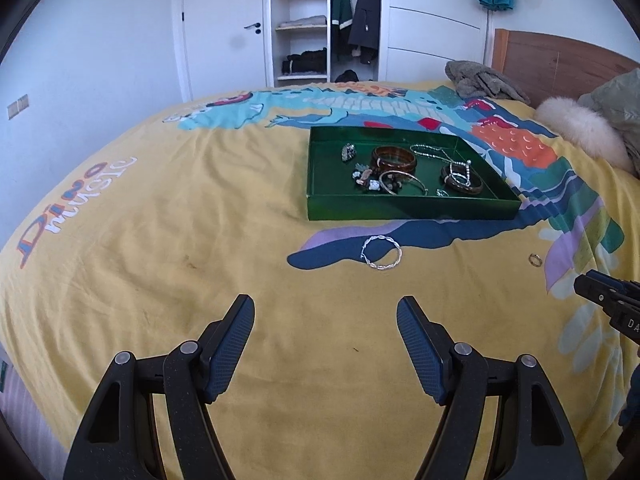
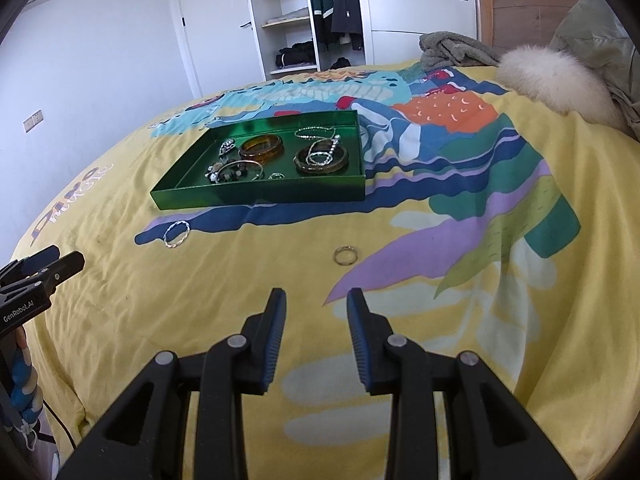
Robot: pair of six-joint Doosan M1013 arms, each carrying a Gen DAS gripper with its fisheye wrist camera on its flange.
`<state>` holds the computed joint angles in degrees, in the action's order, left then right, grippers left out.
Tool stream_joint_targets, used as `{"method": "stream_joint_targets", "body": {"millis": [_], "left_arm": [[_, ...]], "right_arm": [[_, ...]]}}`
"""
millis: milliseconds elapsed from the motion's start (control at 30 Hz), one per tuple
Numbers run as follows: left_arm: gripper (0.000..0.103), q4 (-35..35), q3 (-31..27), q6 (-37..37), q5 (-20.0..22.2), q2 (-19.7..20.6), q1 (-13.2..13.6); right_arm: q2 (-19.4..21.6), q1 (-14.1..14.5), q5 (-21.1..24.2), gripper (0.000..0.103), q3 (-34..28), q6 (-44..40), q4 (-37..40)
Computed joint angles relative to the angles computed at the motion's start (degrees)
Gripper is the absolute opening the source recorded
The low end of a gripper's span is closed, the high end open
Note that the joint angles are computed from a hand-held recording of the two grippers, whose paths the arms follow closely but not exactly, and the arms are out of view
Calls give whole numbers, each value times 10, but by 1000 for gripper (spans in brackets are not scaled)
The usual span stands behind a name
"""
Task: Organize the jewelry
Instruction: 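Move left gripper toward twisted silver bangle while right gripper moves toward small silver ring, then close left gripper on twisted silver bangle while right gripper closes on silver ring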
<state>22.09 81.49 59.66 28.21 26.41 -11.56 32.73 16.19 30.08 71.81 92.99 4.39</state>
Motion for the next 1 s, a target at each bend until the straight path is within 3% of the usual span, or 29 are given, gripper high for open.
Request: {"method": "stream_joint_targets", "body": {"millis": [100, 200, 533, 767, 833, 900, 1000], "left_arm": [[73, -91, -23, 100, 1, 20, 6], [73, -138, -53, 158, 13, 42, 8], [73, -151, -137, 194, 64, 106, 9], [73, -142, -169, 194, 90, 130, 8], [63, -146, -171, 201, 92, 133, 8], [55, -157, -170, 212, 90, 134, 8], [41, -183, -169, 237, 88, 132, 11]], "right_arm": [[15, -3, 13, 30, -16, -8, 5], [31, -7, 27, 30, -37, -23, 15], [89, -14, 75, 37, -119, -37, 16], [102, -16, 85, 36, -130, -38, 22], [103, -16, 83, 34, -130, -43, 25], [104, -17, 83, 25, -131, -48, 29], [103, -19, 81, 19, -128, -62, 47]]}}
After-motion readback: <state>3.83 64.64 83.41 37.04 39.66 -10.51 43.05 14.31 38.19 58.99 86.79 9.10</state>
